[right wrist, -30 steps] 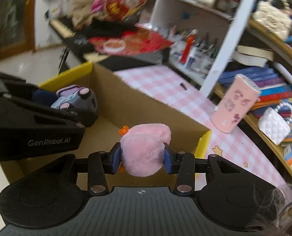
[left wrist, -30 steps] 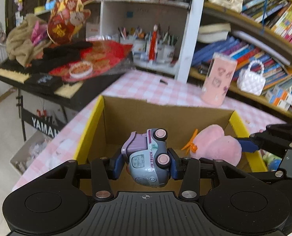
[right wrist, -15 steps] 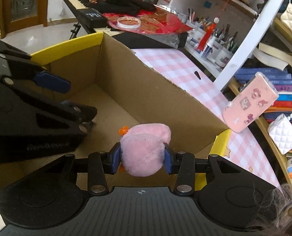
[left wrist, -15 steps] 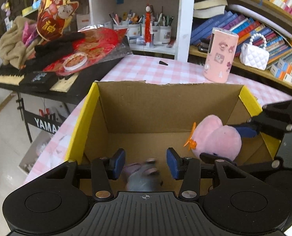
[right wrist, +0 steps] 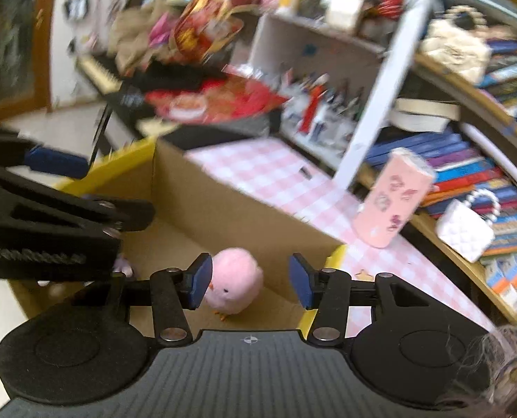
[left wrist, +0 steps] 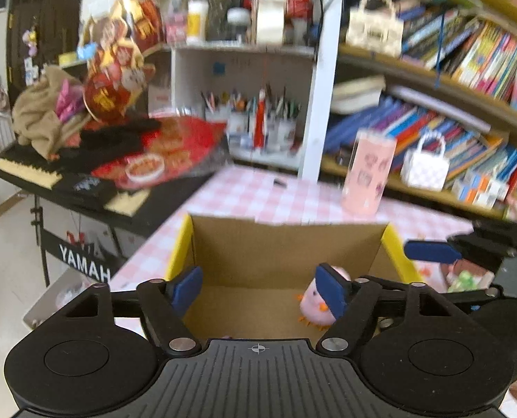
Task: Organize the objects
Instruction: 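Open both tools to drop the chick and truck into the box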
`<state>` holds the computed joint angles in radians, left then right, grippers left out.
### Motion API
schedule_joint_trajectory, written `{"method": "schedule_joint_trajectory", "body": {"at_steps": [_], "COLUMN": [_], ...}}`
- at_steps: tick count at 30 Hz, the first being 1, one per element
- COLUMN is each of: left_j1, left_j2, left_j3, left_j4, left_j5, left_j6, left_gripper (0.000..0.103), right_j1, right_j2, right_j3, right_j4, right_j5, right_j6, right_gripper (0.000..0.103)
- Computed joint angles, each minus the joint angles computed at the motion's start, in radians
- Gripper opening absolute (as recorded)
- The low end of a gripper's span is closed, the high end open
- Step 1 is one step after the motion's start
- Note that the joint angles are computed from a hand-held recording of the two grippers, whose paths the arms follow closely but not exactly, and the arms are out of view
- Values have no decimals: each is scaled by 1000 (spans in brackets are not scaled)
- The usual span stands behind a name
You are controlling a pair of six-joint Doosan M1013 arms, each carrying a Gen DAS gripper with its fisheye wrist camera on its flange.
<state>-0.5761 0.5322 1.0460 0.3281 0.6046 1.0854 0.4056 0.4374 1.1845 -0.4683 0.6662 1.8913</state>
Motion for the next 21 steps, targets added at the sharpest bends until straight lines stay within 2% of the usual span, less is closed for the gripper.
{"method": "schedule_joint_trajectory", "body": {"at_steps": [2, 6, 10, 16, 21], "left_j1": [-4, -10, -16, -26, -33], "left_j2": [-28, -80, -130, -192, -226], "left_j3": [39, 114, 191, 292, 351], "left_j4": [48, 126, 167, 143, 94], "left_j5": [-48, -123, -169, -169, -137], "left_j6": [-65, -168, -211, -219, -160], "left_gripper": [83, 86, 86, 86, 86], "right_j1": [10, 41, 73, 122, 155], "right_j2": [-29, -83, -128, -176, -200], "right_j3": [40, 111, 173, 250, 301], "right_j4": [-74, -268, -395, -461, -412], "right_j5": [-31, -44, -39, 21, 93], "right_j6": [139, 418, 612, 766, 808], "right_gripper": [47, 47, 46, 46, 46]}}
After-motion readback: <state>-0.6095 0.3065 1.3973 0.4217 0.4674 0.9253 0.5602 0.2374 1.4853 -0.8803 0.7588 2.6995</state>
